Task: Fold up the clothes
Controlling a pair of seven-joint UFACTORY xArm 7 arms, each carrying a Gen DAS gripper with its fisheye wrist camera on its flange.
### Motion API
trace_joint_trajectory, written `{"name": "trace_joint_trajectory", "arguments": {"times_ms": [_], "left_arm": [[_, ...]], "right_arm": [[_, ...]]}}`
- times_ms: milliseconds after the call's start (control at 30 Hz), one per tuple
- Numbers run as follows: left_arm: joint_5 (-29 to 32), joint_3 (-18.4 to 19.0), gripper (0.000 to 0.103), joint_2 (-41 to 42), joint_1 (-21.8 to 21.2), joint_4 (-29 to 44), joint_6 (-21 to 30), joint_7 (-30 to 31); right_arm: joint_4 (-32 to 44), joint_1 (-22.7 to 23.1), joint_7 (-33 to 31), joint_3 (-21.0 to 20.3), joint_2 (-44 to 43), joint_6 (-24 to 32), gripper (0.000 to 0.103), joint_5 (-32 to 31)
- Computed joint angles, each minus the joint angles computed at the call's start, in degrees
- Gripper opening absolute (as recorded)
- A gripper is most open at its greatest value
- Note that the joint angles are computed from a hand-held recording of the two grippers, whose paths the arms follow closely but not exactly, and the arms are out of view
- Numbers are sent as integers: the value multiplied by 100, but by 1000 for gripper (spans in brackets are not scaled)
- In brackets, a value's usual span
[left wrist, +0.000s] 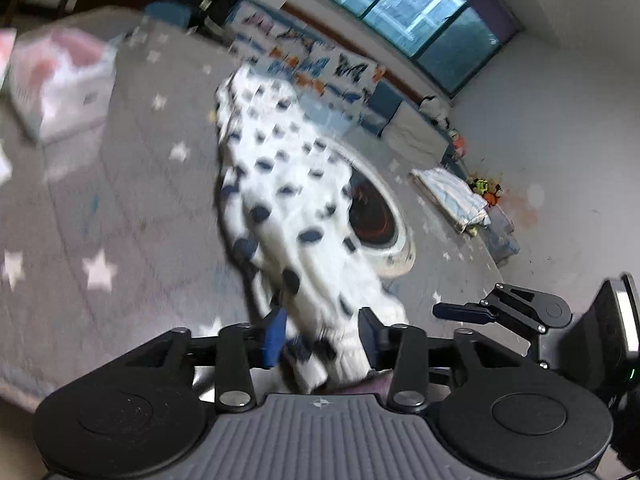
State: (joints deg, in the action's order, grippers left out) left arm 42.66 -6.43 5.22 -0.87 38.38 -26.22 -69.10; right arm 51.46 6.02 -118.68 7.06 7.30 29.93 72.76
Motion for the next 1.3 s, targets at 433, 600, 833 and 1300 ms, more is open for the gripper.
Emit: {"name": "trace_joint_trajectory", "arguments": {"times_ms": [433, 600, 833, 1300], "left_arm": [[-31, -812, 45, 1529, 575, 1659, -176, 270], [305, -1338, 30, 1859, 1179, 1874, 500, -85], [471, -2120, 25, 1868, 2136, 1617, 681, -8], [-158, -2250, 51, 2120, 2037, 2151, 1012, 902]], "right_arm": [[1619, -385, 2095, 309, 1497, 846, 57, -305], [1752, -474, 2657, 401, 1797, 720, 57, -800], [1886, -735, 2931, 508, 1754, 918, 57, -1241], [4183, -622, 3890, 885, 3340, 410, 58, -1816]]}}
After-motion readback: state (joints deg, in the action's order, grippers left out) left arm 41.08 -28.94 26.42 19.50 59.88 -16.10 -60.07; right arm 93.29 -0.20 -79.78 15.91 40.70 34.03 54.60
